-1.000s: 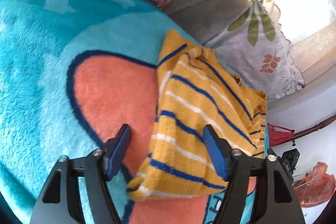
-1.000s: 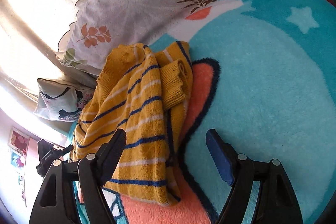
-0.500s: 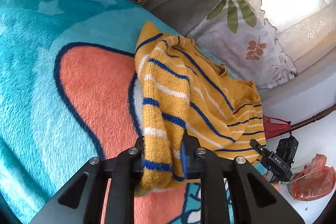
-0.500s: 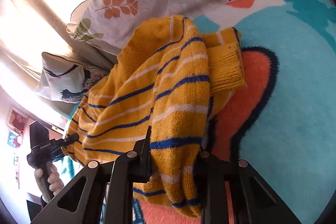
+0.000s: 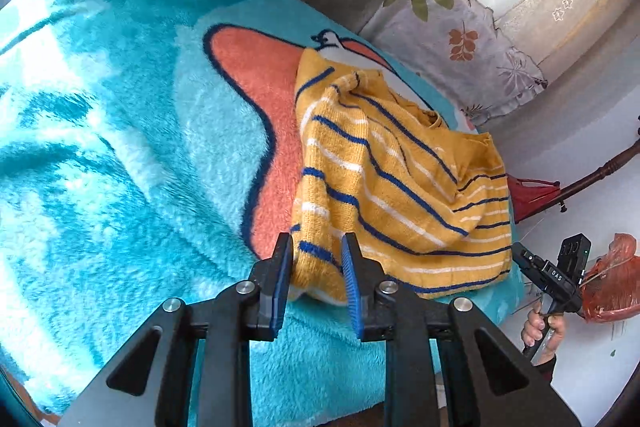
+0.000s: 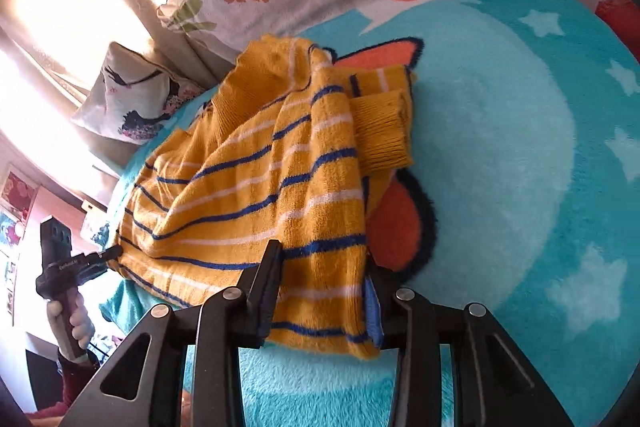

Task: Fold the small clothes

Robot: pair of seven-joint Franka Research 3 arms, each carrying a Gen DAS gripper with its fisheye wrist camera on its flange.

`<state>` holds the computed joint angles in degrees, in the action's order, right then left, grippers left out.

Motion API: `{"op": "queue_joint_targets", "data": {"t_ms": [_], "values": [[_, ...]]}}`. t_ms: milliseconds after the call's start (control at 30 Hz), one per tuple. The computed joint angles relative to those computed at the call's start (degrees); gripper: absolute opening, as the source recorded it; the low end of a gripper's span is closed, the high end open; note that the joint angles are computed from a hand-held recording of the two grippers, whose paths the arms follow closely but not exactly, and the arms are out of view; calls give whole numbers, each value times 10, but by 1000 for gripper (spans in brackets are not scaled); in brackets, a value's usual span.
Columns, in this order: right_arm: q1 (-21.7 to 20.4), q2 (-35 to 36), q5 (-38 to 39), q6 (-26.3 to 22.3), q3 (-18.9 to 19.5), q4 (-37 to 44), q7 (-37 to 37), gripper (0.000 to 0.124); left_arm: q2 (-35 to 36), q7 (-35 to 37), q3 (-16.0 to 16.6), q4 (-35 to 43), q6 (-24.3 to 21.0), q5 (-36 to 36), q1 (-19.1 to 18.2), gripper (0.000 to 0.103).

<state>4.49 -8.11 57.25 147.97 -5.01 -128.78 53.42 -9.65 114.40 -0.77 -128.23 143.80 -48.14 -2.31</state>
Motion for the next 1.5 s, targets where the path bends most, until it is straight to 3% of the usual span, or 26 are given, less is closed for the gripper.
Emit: {"op": "queue_joint_targets", "data": {"t_ms": [33,100,133,233,400,467,533,600,667,733,900,1000,1100,1267,1333,1400,1467,1500], "values": [[-1,-15,-6,30,4,-9,-4,45,-13,11,0,-8,17,-3,1,27],[5,-27,-16,68,7,-9,-11,48,-22,26,3,-11,46,-12,-5,42],[9,-25,-20,76,8,0,-11,48,-19,29,6,-5,53,-18,-8,43],[28,2,-4,72,9,45,-29,48,15,30,3,47,41,-31,-17,44],[46,106,-4,56,40,160,-26,48,110,-2,-40,167,47,-6,-18,52],[51,149,-59,77,54,199,9,48,164,-56,-58,224,69,69,-19,52],[58,197,-152,88,57,242,63,48,218,-177,-44,265,110,247,-45,52],[63,245,-241,73,45,287,127,48,274,-288,-7,320,85,391,-74,52],[61,282,-292,63,30,321,192,42,315,-324,-8,365,36,409,-61,52],[30,301,-266,74,43,335,213,37,321,-336,-19,356,66,401,-41,63],[-59,322,-123,103,101,342,215,35,313,-278,-105,324,110,325,43,64],[-67,325,-109,108,102,341,239,38,307,-258,-140,321,95,280,82,64],[-63,327,-119,111,99,343,242,39,268,-216,-167,284,100,190,119,64],[-54,320,-149,107,89,342,248,45,149,-109,-162,177,130,22,140,64],[-31,288,-187,146,71,307,269,49,108,-74,-147,135,133,-31,137,66],[-45,245,-146,189,102,268,225,49,83,-57,-129,104,127,-63,128,68],[-63,204,-63,193,140,246,138,58,72,-45,-111,82,109,-87,117,68],[-53,188,-58,187,140,239,122,60,67,-46,-103,74,97,-92,110,68]]}}
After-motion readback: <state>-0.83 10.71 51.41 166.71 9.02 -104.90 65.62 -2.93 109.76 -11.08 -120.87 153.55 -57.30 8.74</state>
